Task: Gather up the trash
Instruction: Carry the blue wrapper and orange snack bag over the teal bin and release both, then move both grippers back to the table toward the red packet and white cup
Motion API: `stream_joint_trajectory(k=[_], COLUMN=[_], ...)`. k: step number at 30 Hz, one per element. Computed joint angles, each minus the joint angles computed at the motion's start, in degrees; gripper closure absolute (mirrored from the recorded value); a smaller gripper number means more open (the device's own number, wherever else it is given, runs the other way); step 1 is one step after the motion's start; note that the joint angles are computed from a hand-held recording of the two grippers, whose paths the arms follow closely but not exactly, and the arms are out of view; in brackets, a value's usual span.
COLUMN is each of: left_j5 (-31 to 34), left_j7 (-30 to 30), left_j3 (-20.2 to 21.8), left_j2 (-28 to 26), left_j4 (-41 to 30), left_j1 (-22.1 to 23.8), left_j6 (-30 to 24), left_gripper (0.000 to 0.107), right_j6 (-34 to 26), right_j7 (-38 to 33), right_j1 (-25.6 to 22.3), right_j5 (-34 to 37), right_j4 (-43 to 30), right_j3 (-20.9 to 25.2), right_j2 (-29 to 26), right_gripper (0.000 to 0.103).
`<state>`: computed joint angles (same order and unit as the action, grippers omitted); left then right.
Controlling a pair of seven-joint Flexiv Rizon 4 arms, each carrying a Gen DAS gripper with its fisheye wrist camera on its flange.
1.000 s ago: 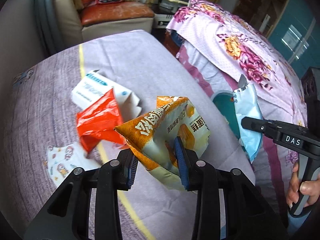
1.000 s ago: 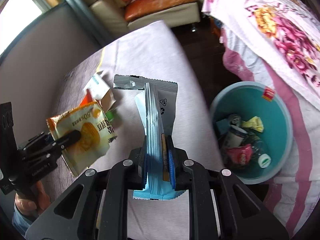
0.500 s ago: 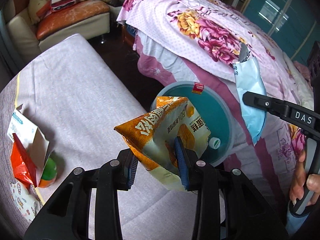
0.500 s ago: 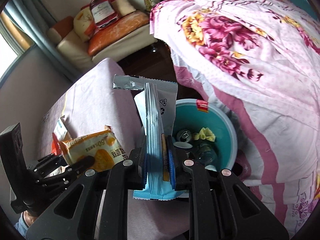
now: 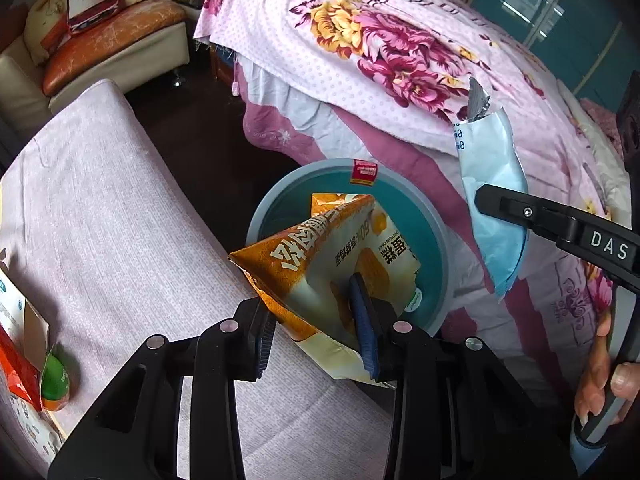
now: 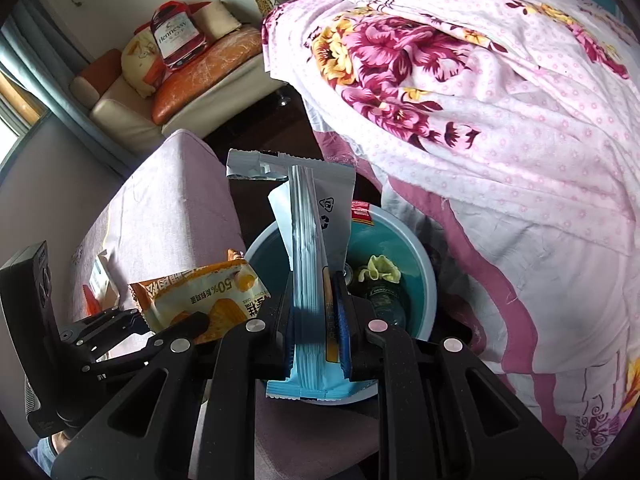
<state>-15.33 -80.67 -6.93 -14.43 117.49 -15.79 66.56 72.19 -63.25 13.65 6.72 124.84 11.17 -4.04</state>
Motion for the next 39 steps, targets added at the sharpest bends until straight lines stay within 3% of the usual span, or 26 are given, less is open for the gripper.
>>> stream_joint_trajectory(k=[1, 4, 6, 9, 24, 25, 26, 27, 35, 39], left_j5=[0.1, 1.01, 1.99, 4.08, -2.38, -2.86, -3.42, -4.01, -10.3, -12.23], left_j7=[-0.1, -1.11, -2.13, -3.92, 0.44, 0.74, 1.14, 1.5, 5.0, 6.15], left_j3=[-0.01, 0.28, 0.72, 1.5, -0.23, -0.26, -0.3, -0.34, -0.65, -0.08], left_j2=[-0.16, -0.8, -0.96, -0.97, 1.74, 1.94, 2.19, 2.44, 4.64, 6.08], left_j4=[-0.12, -0.88, -1.19, -1.66, 2.68, 2.98, 3.36, 3.77, 7.22, 8.89], left_j1=[-0.07, -0.4, -0.64, -0.97, 1.25, 1.32, 1.42, 1.5, 2.34, 2.47], left_j6=[0.01, -0.39, -0.28, -0.3, 0.32, 0.43, 0.61, 0.83, 2.37, 2.77], left_gripper=[0.069, 0.055, 0.033, 0.02, 0.019, 0.019, 0.019, 0.019, 0.019, 0.019], right_j6=[-0.17, -0.53, -0.48, -0.72, -2.28, -2.36, -2.2, -1.89, -4.4, -5.39], right_j7=[-0.06, -0.62, -0.51, -0.43, 3.36, 3.98, 4.87, 5.72, 7.01, 7.89], right_j1=[-0.09, -0.43, -0.53, -0.59, 0.54, 0.65, 0.82, 0.99, 1.71, 2.41], right_j5=[0.03, 0.46, 0.3, 0.18, -4.44, -4.72, -5.42, -6.29, -7.45, -8.39], right_j4=[-0.03, -0.39, -0.45, -0.72, -1.48, -1.55, -1.39, -1.2, -2.72, -2.9], right_j3=[-0.1, -0.31, -0.38, -0.36, -0.36, -0.37, -0.46, -0.58, 0.01, 0.26], right_j2=[-0.11, -0.52, -0.74, -1.21, -2.14, -2.11, -2.08, -2.06, -1.99, -1.59], right_gripper=[0.087, 0.087, 0.087, 0.087, 0.083, 0.073, 0.053, 0.046, 0.03, 0.03])
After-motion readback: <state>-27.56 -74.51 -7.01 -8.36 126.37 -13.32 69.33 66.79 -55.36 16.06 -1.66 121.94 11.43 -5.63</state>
